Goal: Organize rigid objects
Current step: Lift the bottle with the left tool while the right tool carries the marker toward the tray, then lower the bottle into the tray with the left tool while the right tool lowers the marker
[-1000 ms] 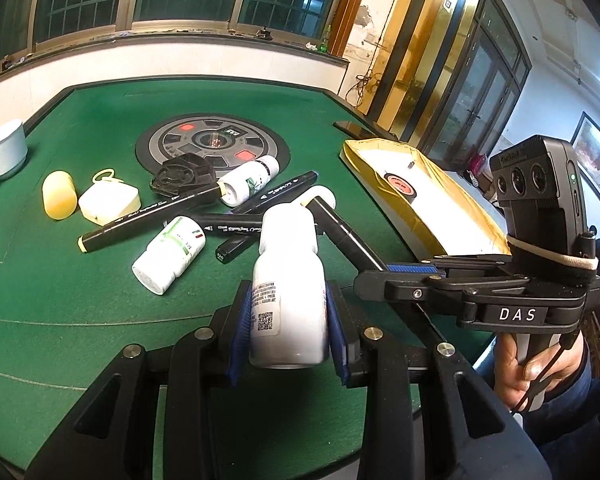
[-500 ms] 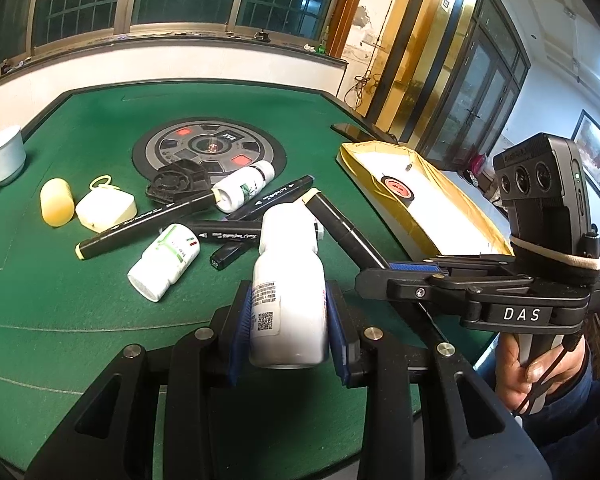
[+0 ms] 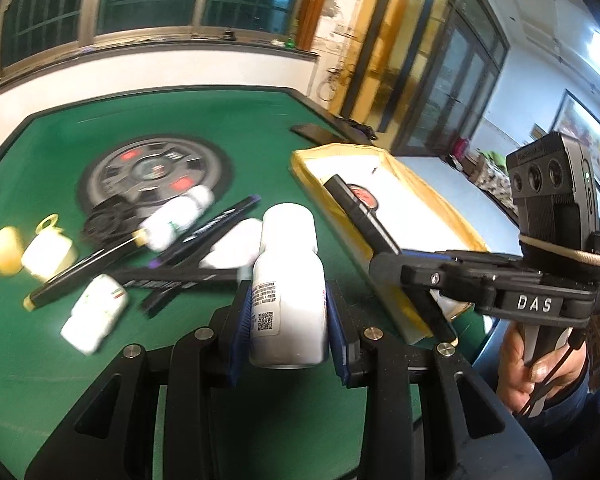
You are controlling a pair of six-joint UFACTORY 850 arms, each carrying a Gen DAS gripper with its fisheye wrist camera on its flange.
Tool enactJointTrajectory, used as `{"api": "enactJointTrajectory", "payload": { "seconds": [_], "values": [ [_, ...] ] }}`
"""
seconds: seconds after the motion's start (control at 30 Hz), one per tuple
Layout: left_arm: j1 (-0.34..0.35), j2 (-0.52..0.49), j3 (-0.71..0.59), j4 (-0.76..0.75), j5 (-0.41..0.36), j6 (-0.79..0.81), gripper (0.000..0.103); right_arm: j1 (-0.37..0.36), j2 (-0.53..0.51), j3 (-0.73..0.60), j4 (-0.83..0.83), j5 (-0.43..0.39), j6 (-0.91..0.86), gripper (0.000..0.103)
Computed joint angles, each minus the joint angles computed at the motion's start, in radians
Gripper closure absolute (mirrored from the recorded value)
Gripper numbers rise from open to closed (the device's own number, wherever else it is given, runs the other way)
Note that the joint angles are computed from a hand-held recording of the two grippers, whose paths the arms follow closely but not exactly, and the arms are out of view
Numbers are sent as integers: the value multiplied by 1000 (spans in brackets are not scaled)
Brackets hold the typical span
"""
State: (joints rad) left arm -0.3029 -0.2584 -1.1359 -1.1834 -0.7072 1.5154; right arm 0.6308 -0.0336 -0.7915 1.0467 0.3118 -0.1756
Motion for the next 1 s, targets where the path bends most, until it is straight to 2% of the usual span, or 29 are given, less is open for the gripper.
{"api": "enactJointTrajectory", "payload": {
  "seconds": [0.13, 0.3, 0.53, 0.8, 1.0],
  "values": [
    [-52, -11, -22, 8, -9, -12, 71, -5, 84, 62, 202, 54, -174, 90],
    [-113, -38, -65, 32, -16, -71, 71, -26, 155, 115, 367, 92, -318, 90],
    [-191, -100, -138, 76, 41, -188, 71, -91, 214, 148, 634, 112, -597, 90],
    [-260, -196, -242, 158, 120, -363, 72, -225, 207, 143, 860, 70, -878, 90],
    [-285, -271, -343, 302, 165, -539, 72, -318, 190, 132, 1010, -13, -1075, 90]
  ]
}}
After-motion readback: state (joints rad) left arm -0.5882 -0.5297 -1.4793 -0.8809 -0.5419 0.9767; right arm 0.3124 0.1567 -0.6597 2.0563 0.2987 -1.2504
